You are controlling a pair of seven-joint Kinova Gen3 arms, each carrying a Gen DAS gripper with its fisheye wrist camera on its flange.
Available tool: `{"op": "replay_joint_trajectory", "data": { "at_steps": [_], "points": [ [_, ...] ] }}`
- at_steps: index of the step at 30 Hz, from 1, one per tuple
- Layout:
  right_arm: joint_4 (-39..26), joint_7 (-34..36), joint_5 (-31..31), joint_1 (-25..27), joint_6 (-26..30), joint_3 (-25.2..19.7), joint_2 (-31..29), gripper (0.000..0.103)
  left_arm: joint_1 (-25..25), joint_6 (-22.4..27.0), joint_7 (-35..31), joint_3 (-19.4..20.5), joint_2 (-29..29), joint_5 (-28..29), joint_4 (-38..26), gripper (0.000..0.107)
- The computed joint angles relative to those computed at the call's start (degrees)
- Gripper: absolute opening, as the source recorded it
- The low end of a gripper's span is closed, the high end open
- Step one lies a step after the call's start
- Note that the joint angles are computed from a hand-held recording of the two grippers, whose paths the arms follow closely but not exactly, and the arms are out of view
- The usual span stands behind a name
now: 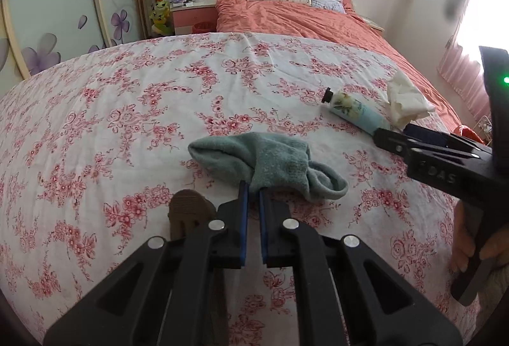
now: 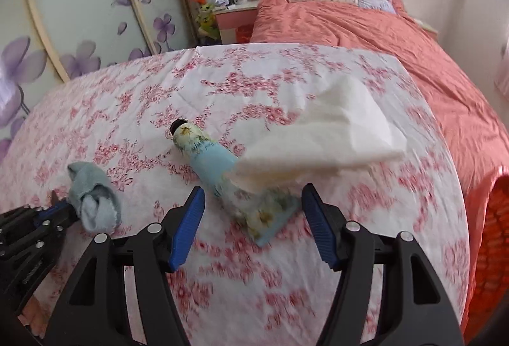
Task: Collect trash
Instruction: 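Grasp the grey-green sock with the left tool while the right tool approaches the blue hand cream tube, then grasp the blue hand cream tube with the right tool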
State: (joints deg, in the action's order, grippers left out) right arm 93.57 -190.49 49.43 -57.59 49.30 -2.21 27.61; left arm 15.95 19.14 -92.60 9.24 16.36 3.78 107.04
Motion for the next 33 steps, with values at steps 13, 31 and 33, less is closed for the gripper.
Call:
{"op": "replay_joint_trajectory", "data": {
  "at_steps": [13, 31, 33],
  "points": [
    [8.3, -9.2, 4.8, -2.6, -2.7, -2.7, -4.6, 0.007, 0.8, -0.9, -2.2, 2.1, -1.4, 1.0, 1.0, 0.008],
    [-2.6, -1.3, 0.9, 0.2, 0.6, -0.9, 1.8, 0.035, 0.3, -0.5, -2.9, 1.8, -2.7, 1.8, 1.7, 0.008],
    [-0.8, -2.2, 1.0, -0.3, -0.8, -0.4, 0.8, 0.032, -0.6, -0.5, -4.0, 2.6, -2.9, 3.0, 2.0, 0.008]
  ]
}}
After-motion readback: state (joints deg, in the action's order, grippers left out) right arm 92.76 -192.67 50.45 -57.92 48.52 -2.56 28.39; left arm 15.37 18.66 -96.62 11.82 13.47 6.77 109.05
